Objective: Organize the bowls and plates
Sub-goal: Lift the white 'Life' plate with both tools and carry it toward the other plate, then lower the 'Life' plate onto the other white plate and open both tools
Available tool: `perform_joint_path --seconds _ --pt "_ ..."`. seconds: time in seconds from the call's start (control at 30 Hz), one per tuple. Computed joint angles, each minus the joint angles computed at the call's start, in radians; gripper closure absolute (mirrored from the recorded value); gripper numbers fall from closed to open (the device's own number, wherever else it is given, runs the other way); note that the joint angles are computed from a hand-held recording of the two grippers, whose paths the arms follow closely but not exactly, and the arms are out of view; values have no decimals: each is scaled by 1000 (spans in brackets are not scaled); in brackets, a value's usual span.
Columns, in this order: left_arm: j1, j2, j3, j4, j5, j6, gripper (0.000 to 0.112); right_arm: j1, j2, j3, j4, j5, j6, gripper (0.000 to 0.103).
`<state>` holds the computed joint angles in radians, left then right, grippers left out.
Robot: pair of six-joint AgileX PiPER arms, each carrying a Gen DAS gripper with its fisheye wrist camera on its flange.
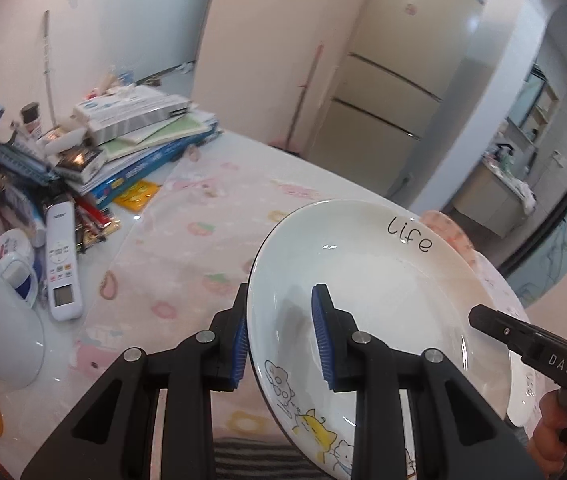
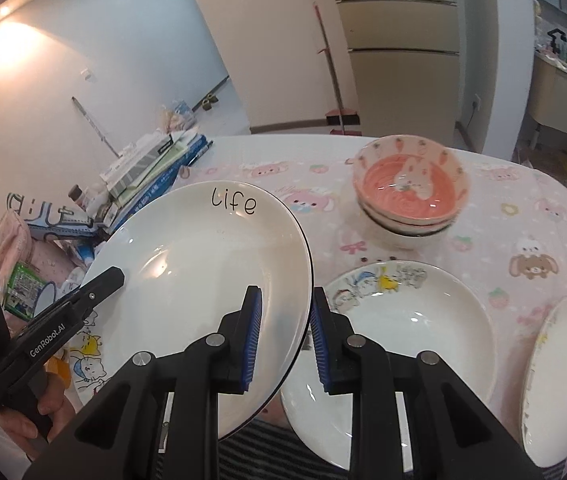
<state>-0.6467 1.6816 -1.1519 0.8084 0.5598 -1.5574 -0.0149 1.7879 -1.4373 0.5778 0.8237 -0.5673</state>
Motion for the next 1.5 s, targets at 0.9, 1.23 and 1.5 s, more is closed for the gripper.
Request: perform_joint_path --seconds 0.9,1.23,1.5 --pt "-136 408 -413 -361 23 401 86 -334 76 112 91 -23 -177 74" --pt "-152 462 -456 -327 52 403 86 -315 94 147 60 -116 -197 74" --pt "-211 528 -560 -205 200 358 84 -327 80 183 55 -144 -207 74"
